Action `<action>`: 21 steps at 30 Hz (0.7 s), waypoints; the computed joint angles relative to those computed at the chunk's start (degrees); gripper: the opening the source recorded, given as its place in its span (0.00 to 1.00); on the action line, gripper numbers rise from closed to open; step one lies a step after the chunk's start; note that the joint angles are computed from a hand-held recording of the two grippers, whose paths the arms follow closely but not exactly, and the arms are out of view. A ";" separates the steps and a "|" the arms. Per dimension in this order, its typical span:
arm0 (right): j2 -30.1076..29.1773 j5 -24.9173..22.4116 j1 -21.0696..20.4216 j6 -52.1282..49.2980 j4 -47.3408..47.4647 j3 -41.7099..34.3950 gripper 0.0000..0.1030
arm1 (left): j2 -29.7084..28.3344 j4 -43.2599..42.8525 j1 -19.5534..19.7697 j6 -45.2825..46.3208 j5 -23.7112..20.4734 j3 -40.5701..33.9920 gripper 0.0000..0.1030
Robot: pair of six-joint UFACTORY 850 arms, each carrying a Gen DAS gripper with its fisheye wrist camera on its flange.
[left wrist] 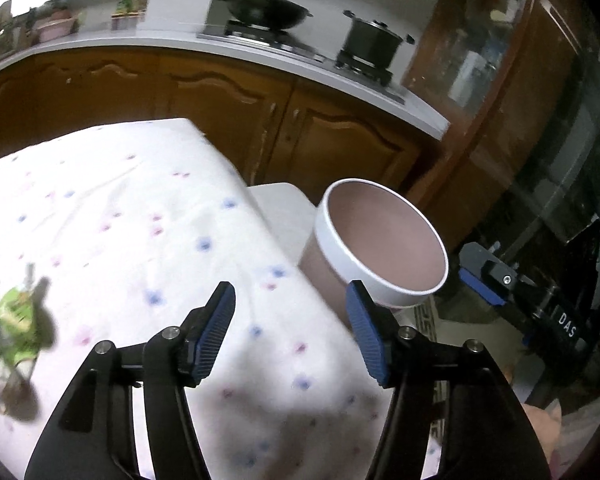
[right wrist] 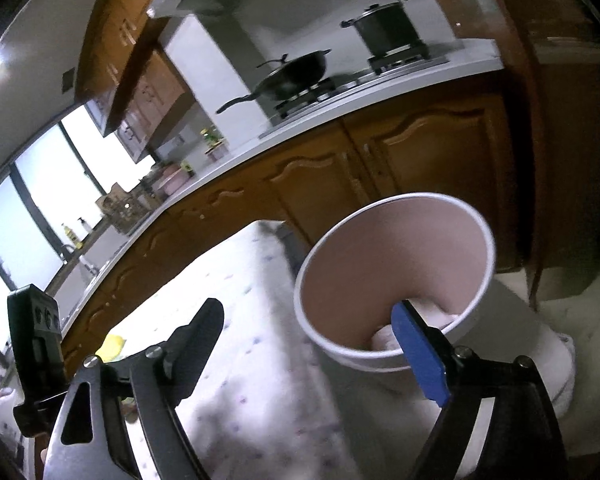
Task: Collect trash
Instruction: 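Move both open tools back over the remaining trash on the table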
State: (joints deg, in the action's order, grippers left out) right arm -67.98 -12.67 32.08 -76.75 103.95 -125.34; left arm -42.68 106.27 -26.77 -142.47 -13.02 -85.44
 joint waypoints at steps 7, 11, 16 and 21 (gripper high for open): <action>-1.86 -1.65 2.08 10.32 -11.13 -3.17 0.85 | 5.69 8.45 0.24 -11.93 -4.10 9.44 0.57; -2.68 -2.54 3.09 13.69 -14.89 -4.47 0.85 | 8.54 10.16 0.30 -15.53 -6.56 14.21 0.57; -3.71 -4.03 4.33 18.76 -20.65 -6.30 0.85 | 11.50 12.10 0.81 -19.98 -8.19 19.15 0.57; -5.00 -5.42 5.55 23.52 -26.32 -8.78 0.86 | 14.46 11.97 0.77 -22.20 -10.79 23.88 0.59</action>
